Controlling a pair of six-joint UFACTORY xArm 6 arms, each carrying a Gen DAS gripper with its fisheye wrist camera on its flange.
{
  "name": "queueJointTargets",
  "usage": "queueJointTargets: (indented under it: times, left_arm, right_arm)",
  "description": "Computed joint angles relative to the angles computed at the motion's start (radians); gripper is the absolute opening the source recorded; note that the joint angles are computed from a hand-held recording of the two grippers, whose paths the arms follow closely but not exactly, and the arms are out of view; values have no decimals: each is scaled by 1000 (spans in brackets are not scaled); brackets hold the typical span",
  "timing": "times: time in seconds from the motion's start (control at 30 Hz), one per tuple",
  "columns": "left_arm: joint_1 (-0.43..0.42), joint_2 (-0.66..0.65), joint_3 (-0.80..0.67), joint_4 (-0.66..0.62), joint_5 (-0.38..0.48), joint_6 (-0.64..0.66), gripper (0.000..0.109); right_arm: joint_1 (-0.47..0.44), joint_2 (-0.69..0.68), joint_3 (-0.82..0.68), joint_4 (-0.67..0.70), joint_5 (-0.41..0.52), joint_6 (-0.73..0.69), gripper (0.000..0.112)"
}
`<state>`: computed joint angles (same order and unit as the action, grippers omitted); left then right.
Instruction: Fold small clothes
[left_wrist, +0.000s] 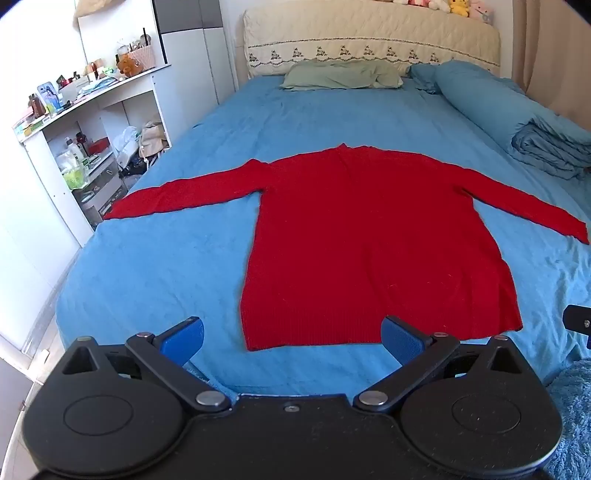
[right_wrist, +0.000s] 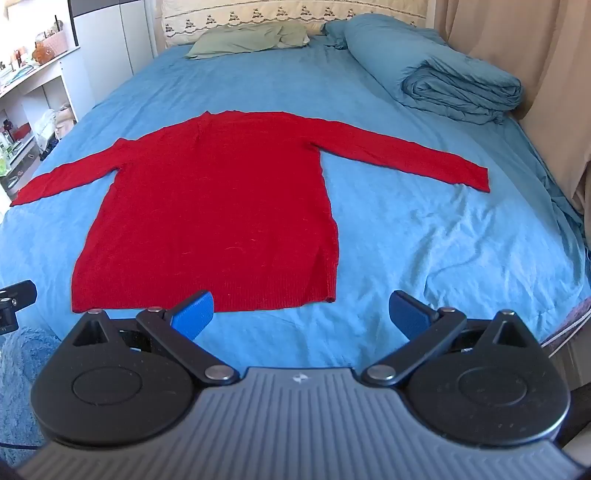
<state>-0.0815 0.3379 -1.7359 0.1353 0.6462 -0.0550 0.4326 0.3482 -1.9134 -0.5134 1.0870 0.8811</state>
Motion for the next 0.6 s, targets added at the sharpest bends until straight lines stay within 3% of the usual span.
queueJointTargets:
  times: [0.6]
  left_arm:
    - [-11,-3,12,51,-14,-25,103]
  right_arm:
    - [0,5,-9,1,8,-6,103]
